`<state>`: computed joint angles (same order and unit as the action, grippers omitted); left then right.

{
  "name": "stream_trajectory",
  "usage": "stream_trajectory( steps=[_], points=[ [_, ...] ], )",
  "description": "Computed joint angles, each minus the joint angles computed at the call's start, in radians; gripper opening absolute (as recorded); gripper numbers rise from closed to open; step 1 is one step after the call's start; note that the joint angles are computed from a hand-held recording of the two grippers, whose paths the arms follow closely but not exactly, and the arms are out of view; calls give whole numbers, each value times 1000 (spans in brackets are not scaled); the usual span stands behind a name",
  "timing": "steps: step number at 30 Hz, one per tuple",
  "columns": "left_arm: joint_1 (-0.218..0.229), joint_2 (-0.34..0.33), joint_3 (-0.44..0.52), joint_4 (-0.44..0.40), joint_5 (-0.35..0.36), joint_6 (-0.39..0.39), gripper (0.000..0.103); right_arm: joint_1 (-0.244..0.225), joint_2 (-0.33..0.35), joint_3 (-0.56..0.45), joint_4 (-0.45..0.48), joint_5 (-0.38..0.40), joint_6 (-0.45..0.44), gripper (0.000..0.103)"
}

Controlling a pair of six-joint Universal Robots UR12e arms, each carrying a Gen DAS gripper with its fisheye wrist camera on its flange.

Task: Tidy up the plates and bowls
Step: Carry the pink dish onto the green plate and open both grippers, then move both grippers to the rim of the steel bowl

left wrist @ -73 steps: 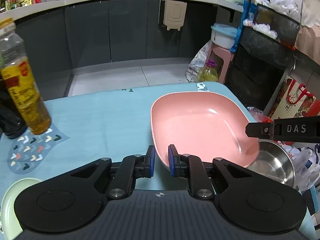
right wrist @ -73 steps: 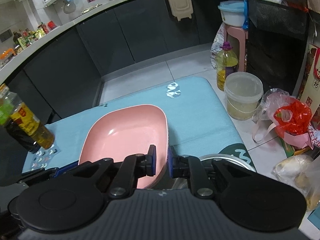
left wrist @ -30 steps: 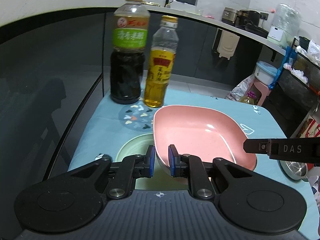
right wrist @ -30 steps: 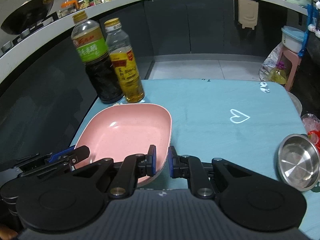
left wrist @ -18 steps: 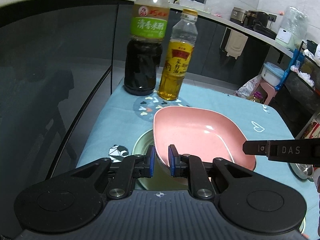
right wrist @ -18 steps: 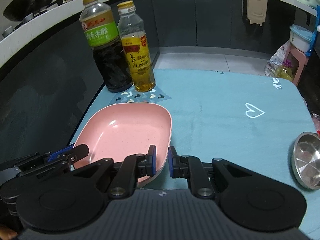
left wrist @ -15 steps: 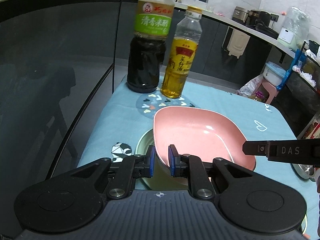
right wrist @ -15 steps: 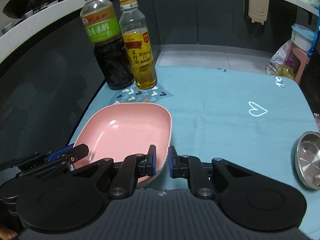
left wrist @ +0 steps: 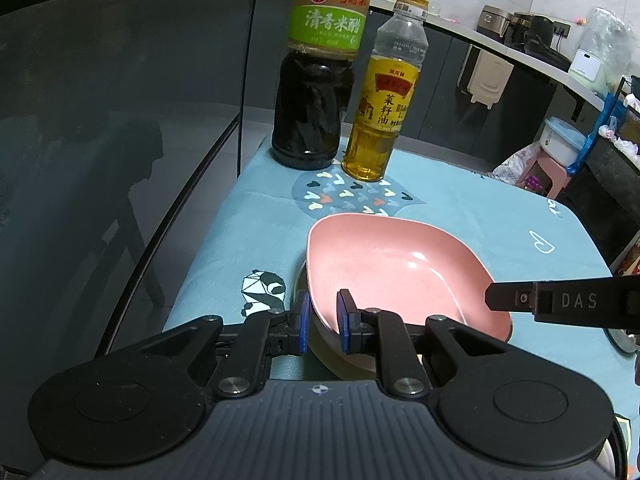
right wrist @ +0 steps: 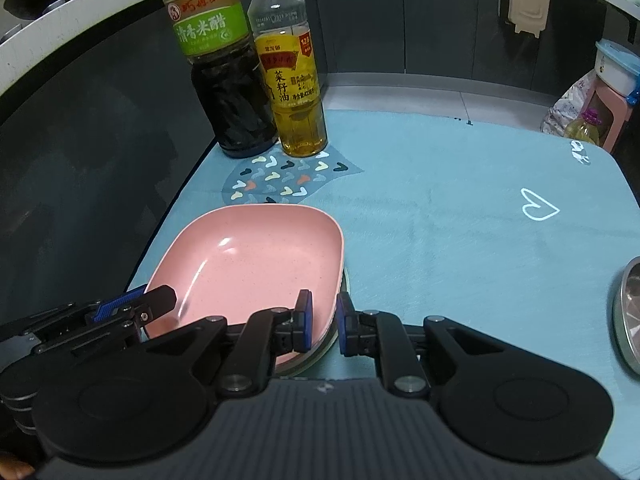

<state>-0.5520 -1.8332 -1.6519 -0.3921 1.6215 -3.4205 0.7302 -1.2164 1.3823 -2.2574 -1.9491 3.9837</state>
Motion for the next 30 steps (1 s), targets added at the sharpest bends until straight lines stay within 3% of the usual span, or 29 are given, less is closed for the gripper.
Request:
stream_trajectory(
  steps=[11,22,30],
  points=[
    [5,-9,8,-37,-14,-2,13,-6,9,0,1,10,10,10],
    [2,6,-2,-9,9,-23,16,-1,-7,19,-32,-11,20,10],
    [-26,10,11,12,23,0,17,5,-42,52,-48,-37,25,10]
  ],
)
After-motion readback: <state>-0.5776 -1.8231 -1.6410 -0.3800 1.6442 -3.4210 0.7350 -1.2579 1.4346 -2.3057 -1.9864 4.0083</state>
